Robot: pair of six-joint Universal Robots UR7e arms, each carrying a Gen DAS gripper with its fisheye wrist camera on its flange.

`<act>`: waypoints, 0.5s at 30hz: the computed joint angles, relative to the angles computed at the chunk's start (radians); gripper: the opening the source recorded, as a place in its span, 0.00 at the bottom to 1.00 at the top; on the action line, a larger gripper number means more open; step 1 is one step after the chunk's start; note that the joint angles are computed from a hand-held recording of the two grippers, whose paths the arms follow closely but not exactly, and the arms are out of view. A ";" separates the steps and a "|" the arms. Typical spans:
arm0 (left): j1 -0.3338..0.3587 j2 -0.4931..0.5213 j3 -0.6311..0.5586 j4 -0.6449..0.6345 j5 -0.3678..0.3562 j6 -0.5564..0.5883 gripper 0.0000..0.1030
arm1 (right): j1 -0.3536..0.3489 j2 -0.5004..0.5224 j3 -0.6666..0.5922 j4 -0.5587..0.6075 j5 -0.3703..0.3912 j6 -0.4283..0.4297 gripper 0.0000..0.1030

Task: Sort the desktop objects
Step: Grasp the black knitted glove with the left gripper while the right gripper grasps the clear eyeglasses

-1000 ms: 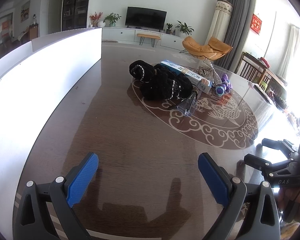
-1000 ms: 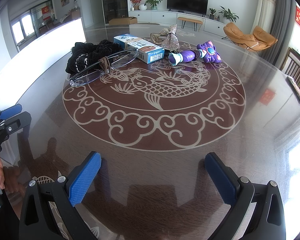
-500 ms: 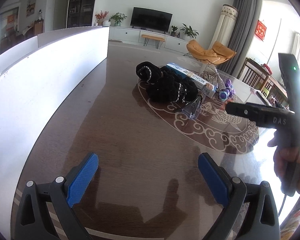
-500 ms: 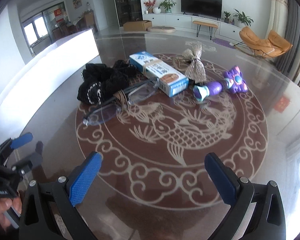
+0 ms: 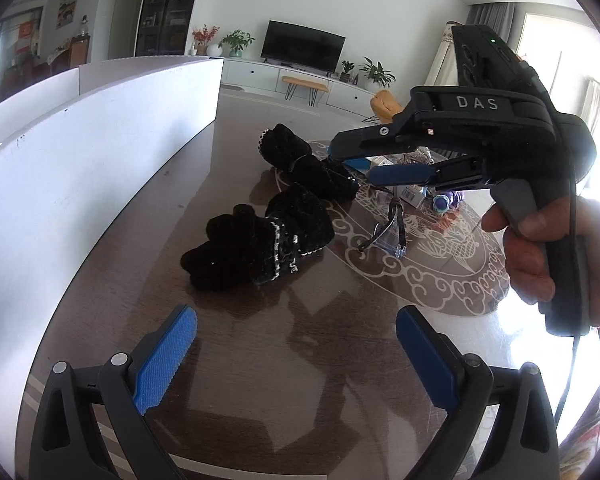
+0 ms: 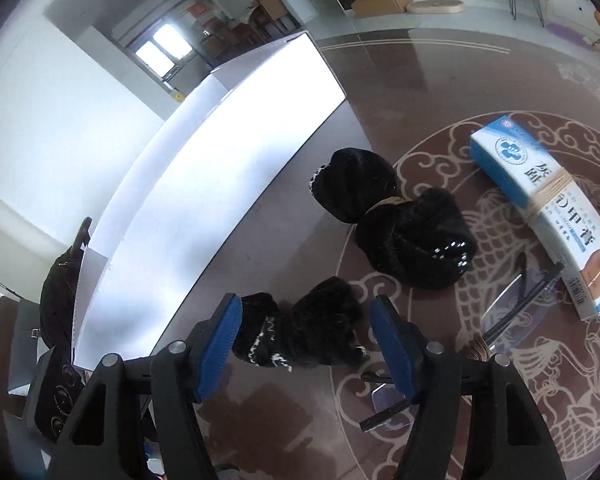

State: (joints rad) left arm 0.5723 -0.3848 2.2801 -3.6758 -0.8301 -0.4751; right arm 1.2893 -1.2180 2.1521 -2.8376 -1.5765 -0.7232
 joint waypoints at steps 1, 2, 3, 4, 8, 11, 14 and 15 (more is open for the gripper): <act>0.007 -0.006 -0.003 0.017 -0.008 -0.007 0.99 | 0.005 -0.015 0.029 -0.087 -0.022 0.006 0.68; 0.013 -0.011 -0.007 0.033 -0.015 -0.014 0.99 | 0.015 -0.017 0.048 -0.185 -0.079 0.034 0.72; 0.017 -0.014 -0.009 0.043 -0.020 -0.019 0.99 | 0.032 -0.006 0.058 -0.279 -0.169 0.076 0.73; 0.017 -0.015 -0.009 0.047 -0.019 -0.024 0.99 | 0.045 0.009 0.060 -0.348 -0.255 0.113 0.73; 0.002 -0.006 -0.003 0.029 0.001 -0.031 0.99 | 0.035 0.051 0.037 -0.378 -0.336 0.171 0.73; 0.006 -0.032 0.017 0.053 -0.011 -0.050 0.99 | 0.041 0.112 0.027 -0.458 -0.387 0.127 0.73; 0.007 -0.073 0.048 0.073 -0.013 -0.062 0.99 | 0.047 0.178 0.017 -0.567 -0.441 0.075 0.65; 0.005 -0.084 0.050 0.080 0.003 -0.046 0.99 | 0.041 0.183 0.028 -0.616 -0.430 0.039 0.56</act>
State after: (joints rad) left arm 0.5777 -0.4685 2.3305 -3.5955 -0.8271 -0.5212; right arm 1.3306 -1.0352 2.1804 -3.4534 -2.0069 -0.6847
